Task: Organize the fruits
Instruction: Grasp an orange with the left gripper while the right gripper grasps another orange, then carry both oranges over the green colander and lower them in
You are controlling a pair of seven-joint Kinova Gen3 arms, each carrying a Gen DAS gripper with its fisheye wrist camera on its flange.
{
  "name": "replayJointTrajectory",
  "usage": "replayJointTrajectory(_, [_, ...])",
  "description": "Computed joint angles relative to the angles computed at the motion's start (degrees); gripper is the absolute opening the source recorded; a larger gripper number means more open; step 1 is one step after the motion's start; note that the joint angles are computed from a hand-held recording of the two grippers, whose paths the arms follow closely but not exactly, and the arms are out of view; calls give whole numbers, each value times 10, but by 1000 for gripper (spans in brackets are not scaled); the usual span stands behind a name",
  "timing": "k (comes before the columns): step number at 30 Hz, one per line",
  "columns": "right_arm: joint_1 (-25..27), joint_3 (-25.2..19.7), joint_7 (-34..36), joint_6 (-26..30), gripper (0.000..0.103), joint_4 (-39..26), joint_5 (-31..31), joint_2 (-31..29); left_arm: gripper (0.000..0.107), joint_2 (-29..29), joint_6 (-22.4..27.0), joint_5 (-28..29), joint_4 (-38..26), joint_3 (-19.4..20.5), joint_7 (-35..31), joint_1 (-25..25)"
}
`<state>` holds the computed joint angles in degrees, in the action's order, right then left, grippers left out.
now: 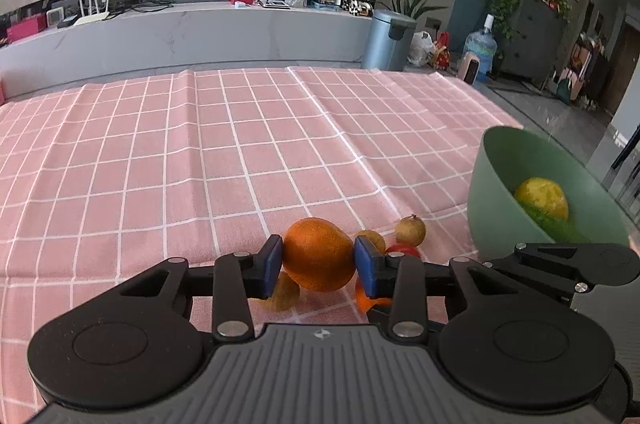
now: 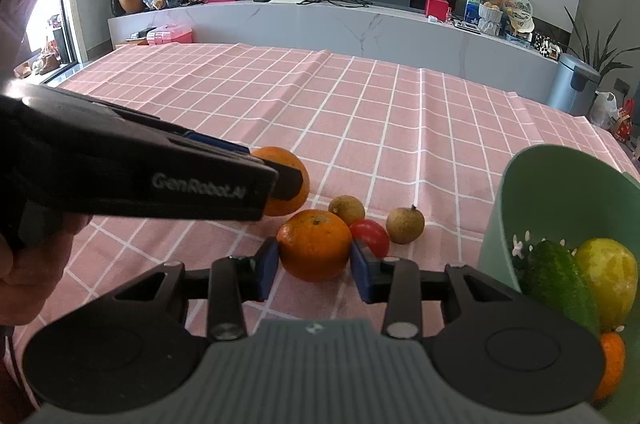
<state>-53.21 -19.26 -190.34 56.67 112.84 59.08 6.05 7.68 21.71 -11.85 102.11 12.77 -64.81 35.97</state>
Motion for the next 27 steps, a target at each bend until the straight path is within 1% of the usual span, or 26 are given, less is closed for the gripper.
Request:
replayJointTrajectory(4, [-1,-5,14,5,35,-1,-14,-13,44,-16,15,68,4,17,-38,-28])
replayJointTrajectory(6, [-1,-10,15,7,35,1,-16,-20,44,-27,16,95,9,23,-54,-36])
replayJointTrajectory(10, [-1,-22,28,21,35,-2,-29,-33,44,-47,24,144,13,29,-76,-47])
replayJointTrajectory(12, [-3,-29,34,33,35,-5,-35,-42,44,-57,24,156,15,31,-74,-48])
replayJointTrajectory(14, [-7,-40,35,50,35,-5,-35,-53,44,-67,24,154,16,34,-65,-46])
replayJointTrajectory(17, [-8,-57,37,72,35,-3,-39,-74,44,-81,25,120,14,44,-21,-38])
replayJointTrajectory(18, [-8,-63,38,81,35,-3,-42,-82,44,-83,26,120,12,46,-16,-37])
replayJointTrajectory(23, [-1,-98,47,128,35,-3,-60,-119,44,-86,34,107,-6,60,-1,-28])
replayJointTrajectory(27, [21,-119,65,156,35,-3,-91,-157,44,-75,37,109,-28,66,-3,-16])
